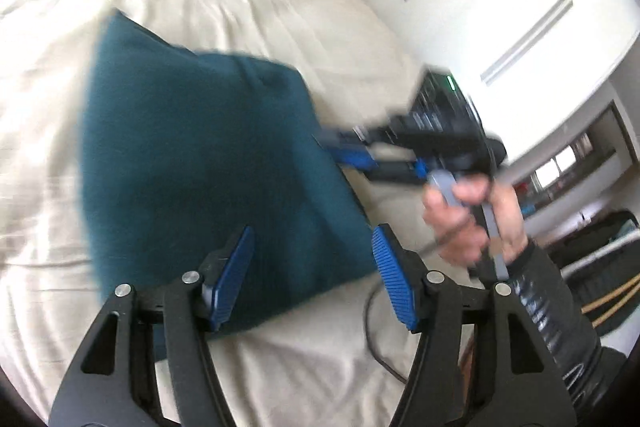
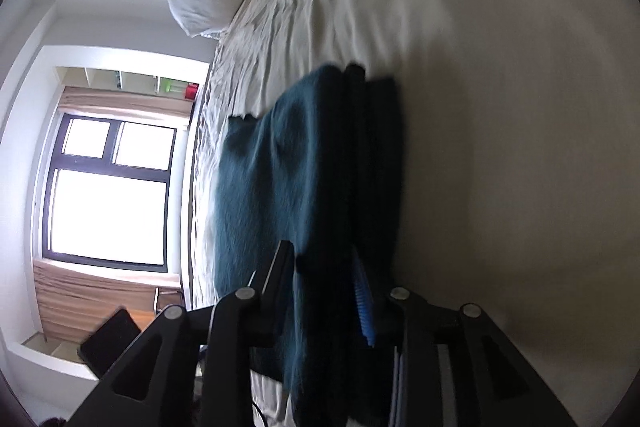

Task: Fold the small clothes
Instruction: 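Lay the folded hem down and open the left gripper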

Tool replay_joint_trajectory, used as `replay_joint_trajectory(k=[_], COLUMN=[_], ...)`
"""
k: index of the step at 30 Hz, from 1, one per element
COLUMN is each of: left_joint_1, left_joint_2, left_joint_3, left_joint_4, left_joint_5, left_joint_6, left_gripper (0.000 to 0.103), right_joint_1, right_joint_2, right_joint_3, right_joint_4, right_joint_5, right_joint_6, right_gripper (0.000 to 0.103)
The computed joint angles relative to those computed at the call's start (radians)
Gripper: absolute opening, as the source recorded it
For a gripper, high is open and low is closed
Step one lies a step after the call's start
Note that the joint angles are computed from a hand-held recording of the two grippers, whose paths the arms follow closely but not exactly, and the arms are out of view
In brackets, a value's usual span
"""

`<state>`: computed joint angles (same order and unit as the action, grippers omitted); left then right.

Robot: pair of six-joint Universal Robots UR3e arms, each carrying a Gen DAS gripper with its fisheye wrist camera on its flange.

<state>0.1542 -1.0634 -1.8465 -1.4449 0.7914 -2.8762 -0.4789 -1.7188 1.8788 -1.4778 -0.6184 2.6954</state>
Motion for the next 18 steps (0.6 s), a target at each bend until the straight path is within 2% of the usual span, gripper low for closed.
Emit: replay_joint_trajectory(k=[2,4,7,8,9,10,11,13,16,18], left_joint_1=[0.118,0.191,0.3,0.311,0.279,0.287,0.276,0.271,0.212,0.144], left_joint_2=[0.031,0.018,0.037,0.025,-0.001,0.004,0.0,-0.01,-0.048,-0.078], left_joint_3=[-0.008,0.02,0.066,0.065,0.032,0.026,-0.019,-0.034,-0.072,-0.12], left_joint_4=[-0.088,-0.142,-0.281,-0.269,-0.192,-0.198,-0.147,-0.122,0.004,0.142], left_joint_5=[-0.043,-0.032,-0.052,-0.045,-0.039,-0.037,-0.038,-0.03,-0.009,0.016], left_joint_6=[0.072,0.111,0.232,0.238,0.195,0.189,0.169,0.171,0.103,0.018], left_gripper=[0.061,0.061,0.061,0.061,0.061,0.061,0.061,0.061,0.061,0.061], right_joint_1=[0.017,0.043,0.063,0.064,0.07,0.07,0.076,0.099,0.088,0.081], right_joint_2=[-0.023,-0.051,-0.093,-0.101,-0.113,-0.125,-0.133,-0.153,-0.17,-0.193], right_joint_3=[0.007,0.02,0.053,0.061,0.073,0.08,0.085,0.098,0.107,0.106], right_joint_4=[0.024,0.016,0.005,0.0,-0.016,-0.017,-0.032,-0.092,-0.116,-0.109], right_joint_5=[-0.007,-0.026,-0.046,-0.051,-0.061,-0.068,-0.078,-0.113,-0.123,-0.122], right_joint_6=[-0.016,0.0,0.021,0.023,0.035,0.036,0.046,0.099,0.113,0.104], right_gripper=[0.036,0.036,0.036,0.035,0.035,0.032,0.029,0.015,0.014,0.013])
